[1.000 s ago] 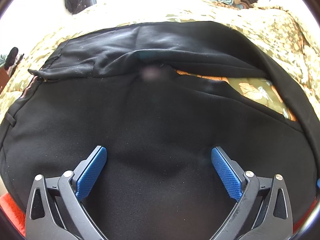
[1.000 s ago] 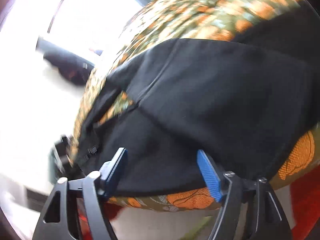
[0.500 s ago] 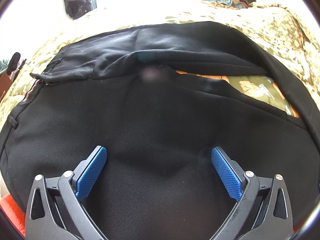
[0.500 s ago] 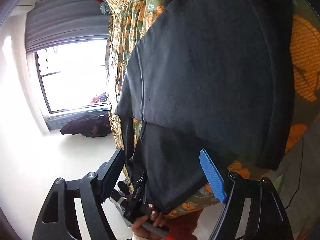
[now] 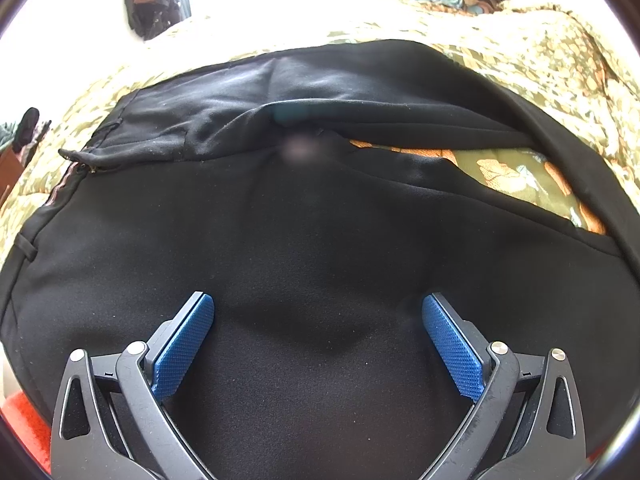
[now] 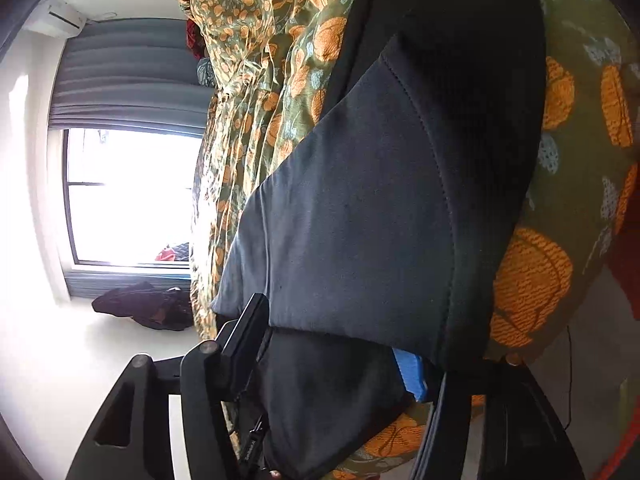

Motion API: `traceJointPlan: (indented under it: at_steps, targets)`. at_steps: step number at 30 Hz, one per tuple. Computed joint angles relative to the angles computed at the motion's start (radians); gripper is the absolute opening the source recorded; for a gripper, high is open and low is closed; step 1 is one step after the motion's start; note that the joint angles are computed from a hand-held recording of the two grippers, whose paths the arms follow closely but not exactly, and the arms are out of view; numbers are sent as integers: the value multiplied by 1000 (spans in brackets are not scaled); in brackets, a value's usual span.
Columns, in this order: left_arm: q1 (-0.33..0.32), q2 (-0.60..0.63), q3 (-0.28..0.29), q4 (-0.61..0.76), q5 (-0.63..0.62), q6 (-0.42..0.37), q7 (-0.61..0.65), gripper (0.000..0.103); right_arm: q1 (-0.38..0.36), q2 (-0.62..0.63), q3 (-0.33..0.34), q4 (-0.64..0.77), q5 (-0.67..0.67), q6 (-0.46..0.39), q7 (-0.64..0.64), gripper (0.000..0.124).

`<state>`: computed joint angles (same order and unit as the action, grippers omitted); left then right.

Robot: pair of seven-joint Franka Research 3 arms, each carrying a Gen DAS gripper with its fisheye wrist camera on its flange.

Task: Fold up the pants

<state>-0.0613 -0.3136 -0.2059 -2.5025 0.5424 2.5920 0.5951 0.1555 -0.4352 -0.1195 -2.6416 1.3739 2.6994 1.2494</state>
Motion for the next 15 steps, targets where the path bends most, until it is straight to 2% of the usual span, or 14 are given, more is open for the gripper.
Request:
traceJointPlan:
  at_steps: [1,3,7,9,11,12,15]
  targets:
    - [-19,1,17,16,-44,-27,51,103,-21,11,20,14,-104,11,28,4]
    - [-58,-3,60,49,-157,-57,172,102,-27,-9,22,22,-192,46,-1,5]
    - [-88,8,131,120,-349,57,323,102,16,-105,-16,42,-229,84,-166,5]
    - [-127,78,188,208,-524,94,452,102,43,-150,-43,55,-243,80,-231,5]
    - [-158,177,237,323,-735,86,588,102,75,-176,-67,76,-238,66,-283,5]
    - [-151,225,241,376,-793,76,611,102,89,-188,-80,86,-230,54,-308,5]
    - [-94,338,216,499,-742,48,514,102,104,-250,-110,88,-225,2,-366,5]
